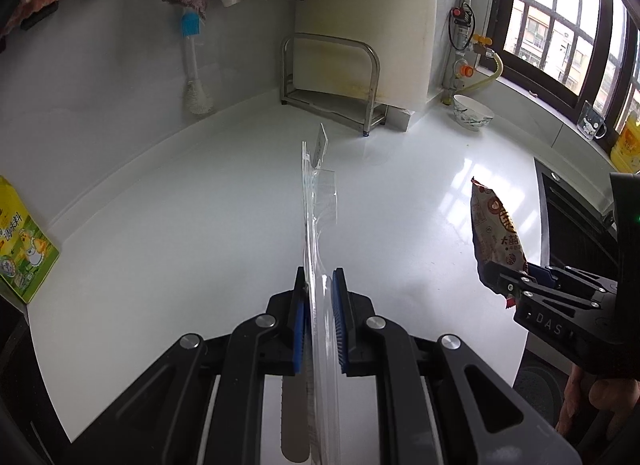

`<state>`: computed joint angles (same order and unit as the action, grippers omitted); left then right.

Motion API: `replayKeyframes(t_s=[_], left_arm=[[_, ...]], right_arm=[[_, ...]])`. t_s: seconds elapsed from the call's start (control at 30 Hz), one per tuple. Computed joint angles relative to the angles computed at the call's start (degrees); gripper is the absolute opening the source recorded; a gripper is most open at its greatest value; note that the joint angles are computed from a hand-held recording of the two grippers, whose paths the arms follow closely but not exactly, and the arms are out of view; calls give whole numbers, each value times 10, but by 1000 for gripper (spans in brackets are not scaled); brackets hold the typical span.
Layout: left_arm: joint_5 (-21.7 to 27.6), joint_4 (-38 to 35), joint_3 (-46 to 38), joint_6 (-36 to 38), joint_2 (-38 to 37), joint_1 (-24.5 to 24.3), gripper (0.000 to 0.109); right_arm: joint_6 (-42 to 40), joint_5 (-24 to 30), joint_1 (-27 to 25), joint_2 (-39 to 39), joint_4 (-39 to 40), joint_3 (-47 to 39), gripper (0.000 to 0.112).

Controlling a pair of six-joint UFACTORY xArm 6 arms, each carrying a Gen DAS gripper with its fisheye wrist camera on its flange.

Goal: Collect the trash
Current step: 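Carry the toothbrush package and snack wrapper over the bin with both tools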

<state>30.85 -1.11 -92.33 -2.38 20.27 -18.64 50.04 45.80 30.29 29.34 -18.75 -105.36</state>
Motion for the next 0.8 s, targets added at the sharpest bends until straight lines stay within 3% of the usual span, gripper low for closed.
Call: replayKeyframes(t_s=[0.4, 0.8], left_arm=[[-16, 117, 136, -150, -121, -67, 13], [25, 220, 226, -318, -201, -173, 13]], right_arm=[[31, -75, 22, -222, -7, 279, 29], [5, -101, 27, -442, 24, 524, 29]])
